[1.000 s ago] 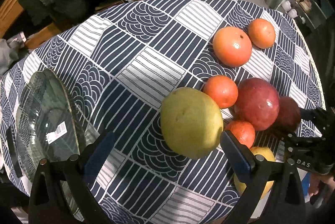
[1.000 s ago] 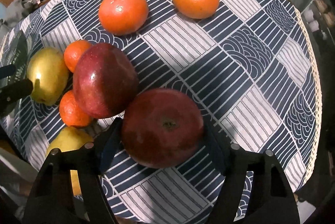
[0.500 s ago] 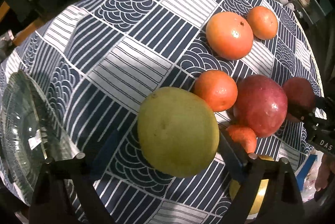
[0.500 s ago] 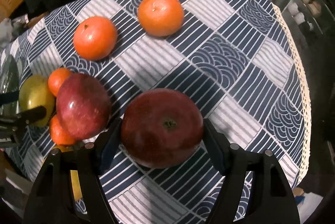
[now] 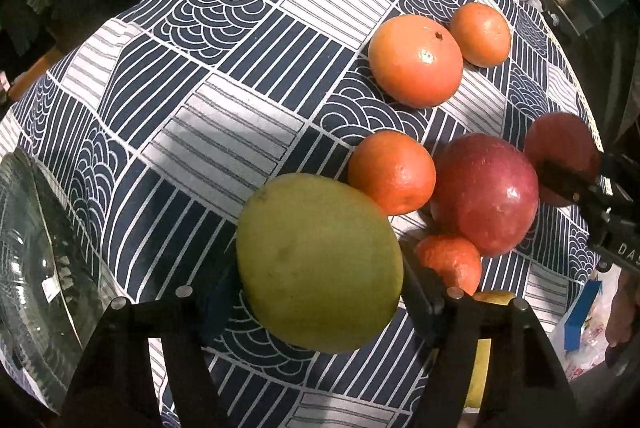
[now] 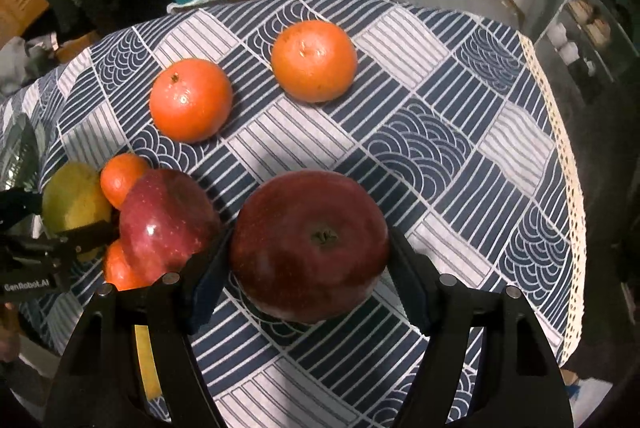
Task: Organize fruits
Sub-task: 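Close the left tool on the pomelo while the right tool grips the red apple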
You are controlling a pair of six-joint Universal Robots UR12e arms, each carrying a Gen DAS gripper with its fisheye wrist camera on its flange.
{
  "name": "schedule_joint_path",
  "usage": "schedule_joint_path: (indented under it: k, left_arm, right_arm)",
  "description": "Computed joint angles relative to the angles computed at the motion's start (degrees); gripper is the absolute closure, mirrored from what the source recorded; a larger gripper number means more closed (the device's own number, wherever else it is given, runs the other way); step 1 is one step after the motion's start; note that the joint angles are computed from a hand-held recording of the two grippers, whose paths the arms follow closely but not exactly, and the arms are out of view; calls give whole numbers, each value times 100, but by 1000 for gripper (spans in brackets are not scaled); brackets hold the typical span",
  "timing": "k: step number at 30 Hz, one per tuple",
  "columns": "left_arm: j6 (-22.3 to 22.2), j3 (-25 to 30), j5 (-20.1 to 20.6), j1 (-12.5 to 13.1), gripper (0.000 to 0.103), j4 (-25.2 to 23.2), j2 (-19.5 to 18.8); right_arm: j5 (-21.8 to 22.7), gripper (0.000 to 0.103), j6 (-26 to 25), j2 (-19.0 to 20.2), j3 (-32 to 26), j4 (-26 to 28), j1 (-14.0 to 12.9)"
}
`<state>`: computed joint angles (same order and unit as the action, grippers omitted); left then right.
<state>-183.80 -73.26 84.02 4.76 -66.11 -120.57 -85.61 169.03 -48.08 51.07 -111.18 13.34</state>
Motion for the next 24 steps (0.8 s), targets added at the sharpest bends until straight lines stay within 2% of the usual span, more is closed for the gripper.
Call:
schedule_joint_path:
  k: [8, 16, 18, 24]
  left_arm:
    - [8, -66, 168, 30, 29, 281, 103]
    - [-195, -250, 171, 17, 29, 590, 414]
    - [-191, -485, 163, 36, 29, 727, 630]
    - [-160, -646, 227, 78, 29, 1132, 875]
  right_arm:
    - [64, 29, -95, -73, 51, -447, 54]
    - [290, 29, -101, -206, 150, -841, 81]
    - [302, 29, -122, -256, 201, -1007, 97]
    - [416, 29, -65, -362, 246, -1316, 117]
